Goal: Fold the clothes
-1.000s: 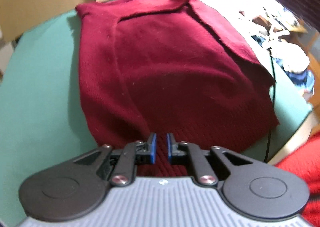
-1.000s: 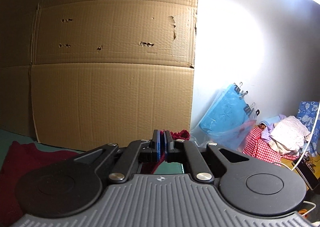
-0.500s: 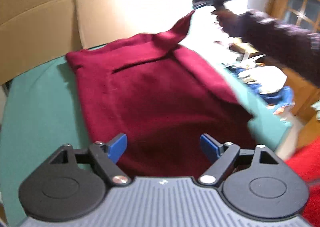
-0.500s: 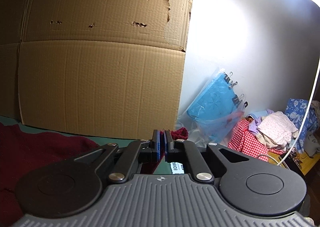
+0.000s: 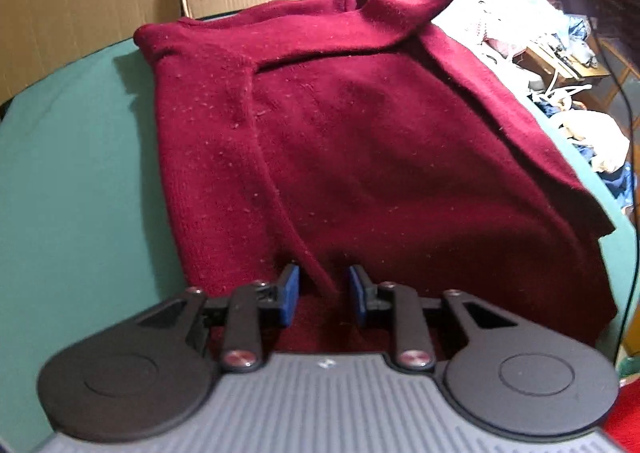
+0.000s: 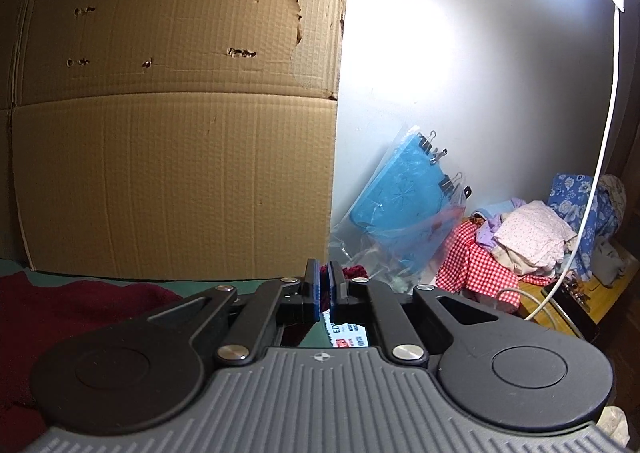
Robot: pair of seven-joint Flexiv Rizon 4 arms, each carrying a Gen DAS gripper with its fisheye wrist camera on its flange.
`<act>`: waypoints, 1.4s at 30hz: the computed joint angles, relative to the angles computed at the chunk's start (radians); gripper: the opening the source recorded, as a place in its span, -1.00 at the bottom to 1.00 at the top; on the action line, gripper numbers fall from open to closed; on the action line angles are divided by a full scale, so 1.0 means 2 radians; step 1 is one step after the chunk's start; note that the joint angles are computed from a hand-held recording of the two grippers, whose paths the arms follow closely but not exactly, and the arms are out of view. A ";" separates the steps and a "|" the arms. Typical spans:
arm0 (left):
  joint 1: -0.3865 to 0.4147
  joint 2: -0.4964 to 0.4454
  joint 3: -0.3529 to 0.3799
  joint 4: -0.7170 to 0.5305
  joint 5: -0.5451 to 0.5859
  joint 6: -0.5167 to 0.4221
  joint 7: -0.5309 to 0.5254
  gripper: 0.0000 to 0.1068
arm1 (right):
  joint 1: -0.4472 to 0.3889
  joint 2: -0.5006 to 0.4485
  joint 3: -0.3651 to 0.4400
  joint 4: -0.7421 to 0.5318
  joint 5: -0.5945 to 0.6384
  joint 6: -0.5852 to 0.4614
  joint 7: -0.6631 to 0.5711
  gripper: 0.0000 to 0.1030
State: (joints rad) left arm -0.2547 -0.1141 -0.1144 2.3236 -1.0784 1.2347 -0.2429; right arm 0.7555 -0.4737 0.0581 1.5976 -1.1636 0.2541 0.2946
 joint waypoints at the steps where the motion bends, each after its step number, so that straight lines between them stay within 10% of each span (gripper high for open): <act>1: 0.000 0.003 -0.001 -0.002 -0.010 -0.003 0.007 -0.49 | -0.002 -0.005 0.001 -0.007 0.005 0.009 0.001 -0.91; 5: -0.012 0.001 -0.008 -0.005 -0.041 0.020 0.037 -0.17 | -0.002 -0.031 -0.001 -0.041 0.031 0.046 0.004 -0.91; 12: -0.036 -0.001 -0.018 0.002 -0.093 0.068 0.091 -0.16 | 0.013 -0.072 -0.024 -0.092 0.069 0.097 0.010 -0.88; 16: -0.037 -0.001 -0.010 0.003 -0.098 0.077 0.088 -0.16 | 0.021 -0.056 -0.029 -0.065 0.069 0.105 0.034 -0.17; 30: -0.034 -0.059 -0.033 -0.051 -0.151 0.143 0.116 -0.01 | -0.015 -0.010 0.003 0.050 0.096 0.155 0.173 -0.17; 37: -0.015 -0.080 -0.041 -0.056 -0.088 0.128 0.078 0.04 | -0.042 -0.013 -0.012 0.087 0.076 0.231 0.305 -0.17; 42: -0.015 -0.081 -0.061 -0.053 -0.133 0.145 0.134 0.24 | -0.038 -0.041 -0.013 0.043 0.101 0.189 0.239 -0.17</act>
